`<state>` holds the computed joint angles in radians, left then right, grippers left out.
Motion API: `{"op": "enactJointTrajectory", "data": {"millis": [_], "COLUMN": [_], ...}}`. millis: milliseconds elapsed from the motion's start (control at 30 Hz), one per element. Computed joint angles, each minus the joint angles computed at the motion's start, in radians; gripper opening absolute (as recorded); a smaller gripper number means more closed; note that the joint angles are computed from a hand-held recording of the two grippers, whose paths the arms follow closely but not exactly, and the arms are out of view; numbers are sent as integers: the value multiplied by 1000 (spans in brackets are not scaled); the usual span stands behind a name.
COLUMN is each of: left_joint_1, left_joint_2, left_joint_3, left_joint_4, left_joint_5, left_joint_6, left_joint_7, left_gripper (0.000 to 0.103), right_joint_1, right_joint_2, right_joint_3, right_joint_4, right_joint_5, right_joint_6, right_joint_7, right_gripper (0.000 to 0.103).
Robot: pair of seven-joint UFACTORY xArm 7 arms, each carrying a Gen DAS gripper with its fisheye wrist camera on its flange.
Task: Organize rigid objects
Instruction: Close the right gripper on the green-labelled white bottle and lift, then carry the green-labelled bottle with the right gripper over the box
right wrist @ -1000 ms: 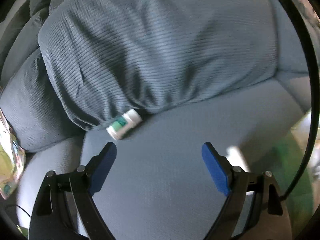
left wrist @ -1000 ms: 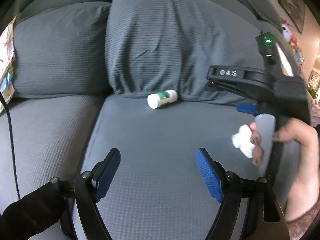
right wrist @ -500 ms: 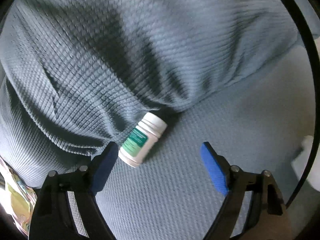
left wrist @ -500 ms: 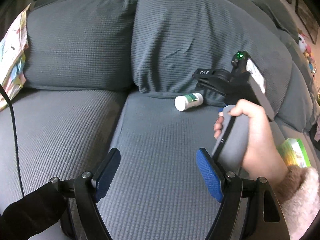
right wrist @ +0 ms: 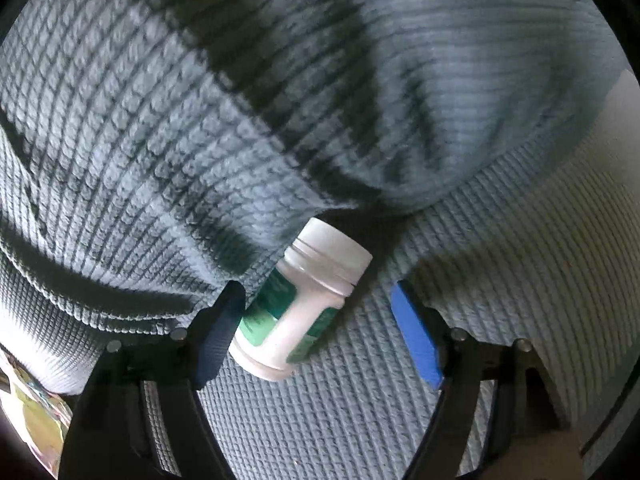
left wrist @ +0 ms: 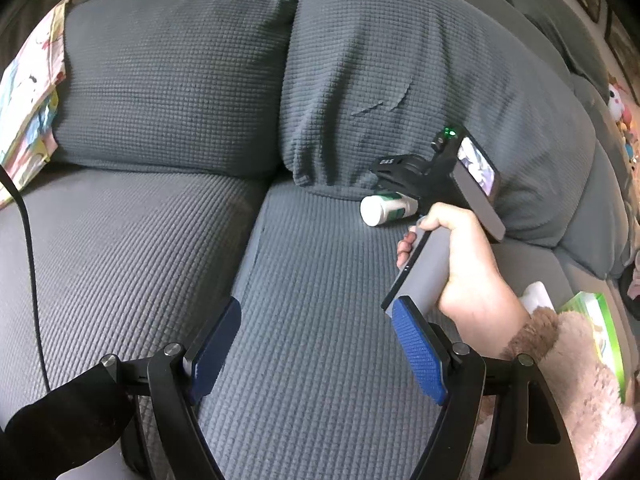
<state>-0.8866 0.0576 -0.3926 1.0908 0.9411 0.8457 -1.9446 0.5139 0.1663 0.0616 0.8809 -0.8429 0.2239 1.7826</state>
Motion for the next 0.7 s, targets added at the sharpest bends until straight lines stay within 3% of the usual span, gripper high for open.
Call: {"op": "enactJointTrajectory", "data": {"millis": [100, 233, 300, 367, 433, 467, 533, 567, 700], "left_joint_1": [-3, -7, -9, -11, -14, -16, -24, -30, -58], "left_joint_2": [-4, -3, -1, 1, 4, 6, 20, 29, 75], "left_joint_3": [-3, -8, -8, -8, -8, -8, -9, -8, 2], "left_joint_4": [-1, 3, 7, 9, 11, 13, 28, 38, 84], "left_joint_5": [-1, -6, -8, -9, -4, -1, 2, 7, 39], "left_joint_6": [5, 18, 22, 24, 12, 7, 5, 2, -37], "left_joint_7": [0, 3, 8, 2, -8, -12, -19, -22, -32], "left_gripper": [79, 79, 79, 79, 79, 79, 79, 79, 79], "right_joint_1": [-18, 8, -8, -8, -17, -25, 9, 63, 106], "right_joint_2": [27, 8, -30, -86, -176, -216, -330, -397, -663], "right_joint_3": [33, 26, 52, 63, 85, 98, 77, 40, 71], "right_joint_4": [27, 11, -34, -83, -155, -194, -319, -378, -536], "right_joint_5": [104, 127, 199, 204, 194, 243, 432, 519, 590], "right_joint_6": [8, 5, -15, -10, 9, -1, -69, -73, 52], "right_joint_7": [-155, -200, -280, -317, -339, -384, -535, -616, -735], "right_gripper": [56, 51, 44, 40, 40, 40, 40, 40, 41]}}
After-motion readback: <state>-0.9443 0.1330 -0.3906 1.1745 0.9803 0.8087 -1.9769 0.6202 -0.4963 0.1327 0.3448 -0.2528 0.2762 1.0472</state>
